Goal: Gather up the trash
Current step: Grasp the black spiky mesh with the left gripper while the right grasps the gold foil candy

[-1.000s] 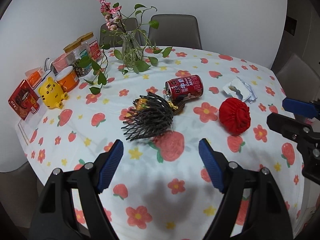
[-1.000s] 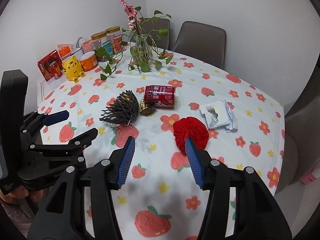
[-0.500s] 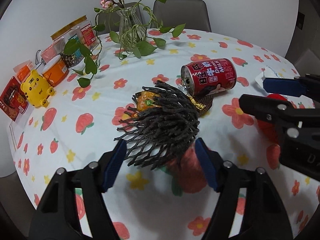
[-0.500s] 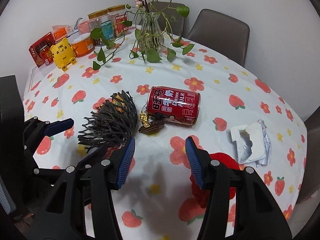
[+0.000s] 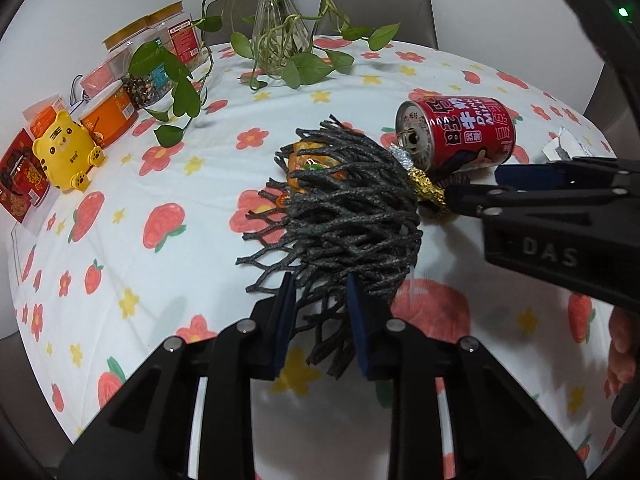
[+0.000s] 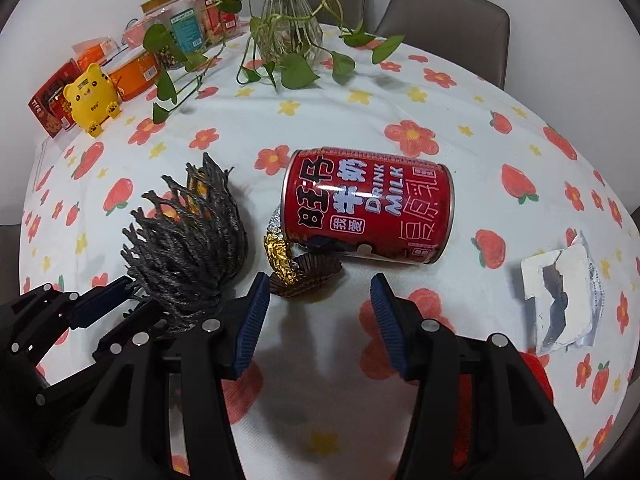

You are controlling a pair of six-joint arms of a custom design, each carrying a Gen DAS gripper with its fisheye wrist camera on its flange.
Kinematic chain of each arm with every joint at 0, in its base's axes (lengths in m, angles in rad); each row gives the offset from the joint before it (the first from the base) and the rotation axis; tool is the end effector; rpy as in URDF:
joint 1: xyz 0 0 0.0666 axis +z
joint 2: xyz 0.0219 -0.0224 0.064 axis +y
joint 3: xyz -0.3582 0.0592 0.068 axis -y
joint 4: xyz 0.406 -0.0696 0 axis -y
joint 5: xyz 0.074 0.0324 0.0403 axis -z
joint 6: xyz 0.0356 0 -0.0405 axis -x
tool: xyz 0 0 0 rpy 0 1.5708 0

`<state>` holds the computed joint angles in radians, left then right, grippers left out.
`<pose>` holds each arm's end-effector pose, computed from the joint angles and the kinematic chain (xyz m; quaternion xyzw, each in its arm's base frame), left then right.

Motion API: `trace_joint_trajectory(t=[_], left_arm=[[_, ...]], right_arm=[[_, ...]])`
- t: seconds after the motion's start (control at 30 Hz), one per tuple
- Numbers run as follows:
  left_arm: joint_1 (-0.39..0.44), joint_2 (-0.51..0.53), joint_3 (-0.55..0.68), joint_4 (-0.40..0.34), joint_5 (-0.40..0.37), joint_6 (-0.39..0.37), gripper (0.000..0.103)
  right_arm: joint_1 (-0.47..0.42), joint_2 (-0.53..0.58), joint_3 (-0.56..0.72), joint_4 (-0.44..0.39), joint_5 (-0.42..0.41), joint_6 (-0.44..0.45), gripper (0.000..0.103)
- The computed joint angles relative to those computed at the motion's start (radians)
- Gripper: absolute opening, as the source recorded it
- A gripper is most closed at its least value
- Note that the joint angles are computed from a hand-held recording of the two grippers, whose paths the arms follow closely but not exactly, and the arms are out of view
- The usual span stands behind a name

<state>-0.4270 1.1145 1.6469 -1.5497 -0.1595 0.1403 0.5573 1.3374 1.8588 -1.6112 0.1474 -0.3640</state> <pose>0.3045 -0.1328 0.5952 0.1154 0.9522 -0.0027 0.2829 0.3489 0.2108 0.6001 -0.0760 0.9658 0.0415 0.2446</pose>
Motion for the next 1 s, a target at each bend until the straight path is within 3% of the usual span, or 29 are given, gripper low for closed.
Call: trace_joint_trajectory(t=[0.13,0.2,0.23,0.37,0.47,1.0], left_arm=[[0.0,-0.006,-0.015,0.003,0.008,-0.002,0.023],[0.001,-0.007,-0.021,0.004,0.013,0.002,0.022],[0.001,-0.007,-0.022,0.005,0.013,0.004,0.021],[0.005,-0.01,-0.029,0.015,0.026,0.009,0.009],[0.006,-0.015,-0.034,0.027,0.038,0.009,0.003],[-0.014,-0.026,-0.011,0.078,0.062,0.007,0.002]], right_arm=[[-0.002,0.002,-0.021,0.009,-0.02,-0.005,0.05],[-0.002,0.008,-0.021,0.009,-0.04,0.002,0.03],[-0.001,0.011,-0.019,0.007,-0.051,0.004,0.024],[0.008,0.009,-0.017,0.015,-0.057,0.016,0.012],[0.013,-0.002,-0.018,0.018,-0.056,0.019,0.011],[0.027,-0.092,-0.043,-0.024,-0.045,-0.005,0.011]])
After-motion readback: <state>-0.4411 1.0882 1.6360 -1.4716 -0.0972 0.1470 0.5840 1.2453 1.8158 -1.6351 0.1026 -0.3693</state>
